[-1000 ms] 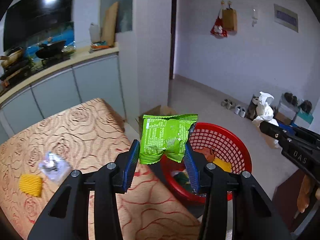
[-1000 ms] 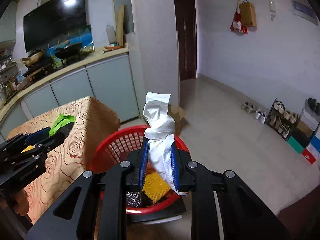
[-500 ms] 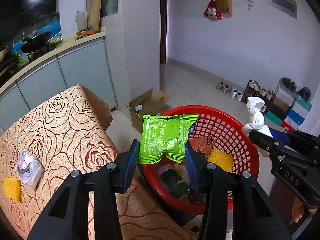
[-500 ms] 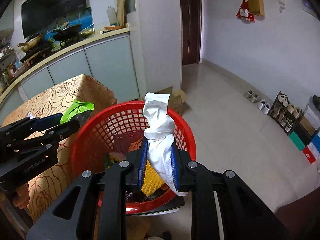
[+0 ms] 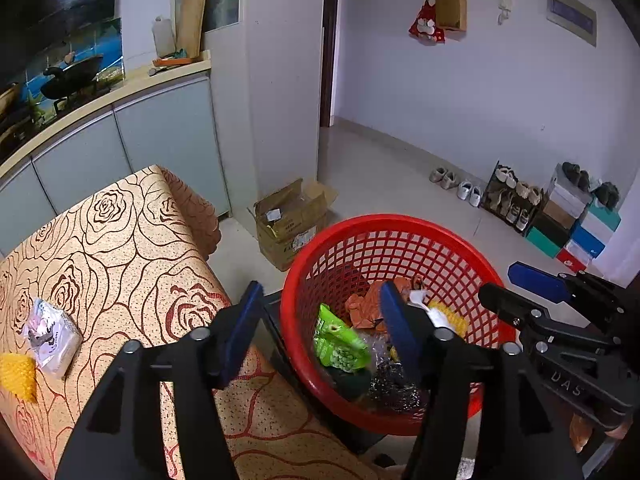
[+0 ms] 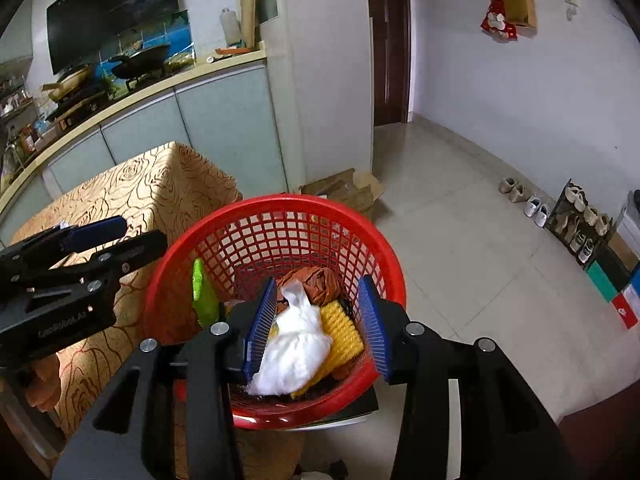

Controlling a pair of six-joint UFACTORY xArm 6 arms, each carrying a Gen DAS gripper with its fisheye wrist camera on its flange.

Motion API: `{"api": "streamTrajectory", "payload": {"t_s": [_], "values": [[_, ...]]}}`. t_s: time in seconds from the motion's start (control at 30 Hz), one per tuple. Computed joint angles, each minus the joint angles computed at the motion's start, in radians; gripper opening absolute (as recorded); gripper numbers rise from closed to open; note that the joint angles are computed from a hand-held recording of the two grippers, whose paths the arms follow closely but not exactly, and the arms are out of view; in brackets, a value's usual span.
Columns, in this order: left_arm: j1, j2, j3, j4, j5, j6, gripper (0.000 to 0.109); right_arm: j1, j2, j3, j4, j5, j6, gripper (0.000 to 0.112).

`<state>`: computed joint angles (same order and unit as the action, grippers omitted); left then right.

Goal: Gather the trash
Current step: 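Open the left gripper and right gripper to drop packet and bag into the basket, then move both tools back over the yellow foam net and silver wrapper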

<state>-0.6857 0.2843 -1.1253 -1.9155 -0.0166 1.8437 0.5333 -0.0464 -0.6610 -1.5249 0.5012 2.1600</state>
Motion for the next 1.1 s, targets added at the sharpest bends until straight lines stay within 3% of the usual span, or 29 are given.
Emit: {"api": "streamTrajectory", "payload": {"t_s": [0.37, 0.5, 0.77, 1.1], "values": [[0.013, -0.062, 0.023, -0.139, 0.020, 0.135, 0.065, 0.028, -0.099, 0.052, 0.024, 0.058, 0.009, 0.042], [0.031, -0.108, 0.063, -0.121, 0.046, 0.114, 0.065, 0.047, -0.124, 0.061, 0.033, 0.080, 0.009, 0.042], [0.109, -0.203, 0.112, -0.120, 0.058, 0.100, 0.065, 0.066, -0.153, 0.072, 0.023, 0.099, 0.033, 0.042], [0.226, -0.308, 0.161, -0.317, 0.044, 0.281, 0.067, 0.106, -0.122, 0.021, 0.016, 0.113, 0.034, 0.042]]}}
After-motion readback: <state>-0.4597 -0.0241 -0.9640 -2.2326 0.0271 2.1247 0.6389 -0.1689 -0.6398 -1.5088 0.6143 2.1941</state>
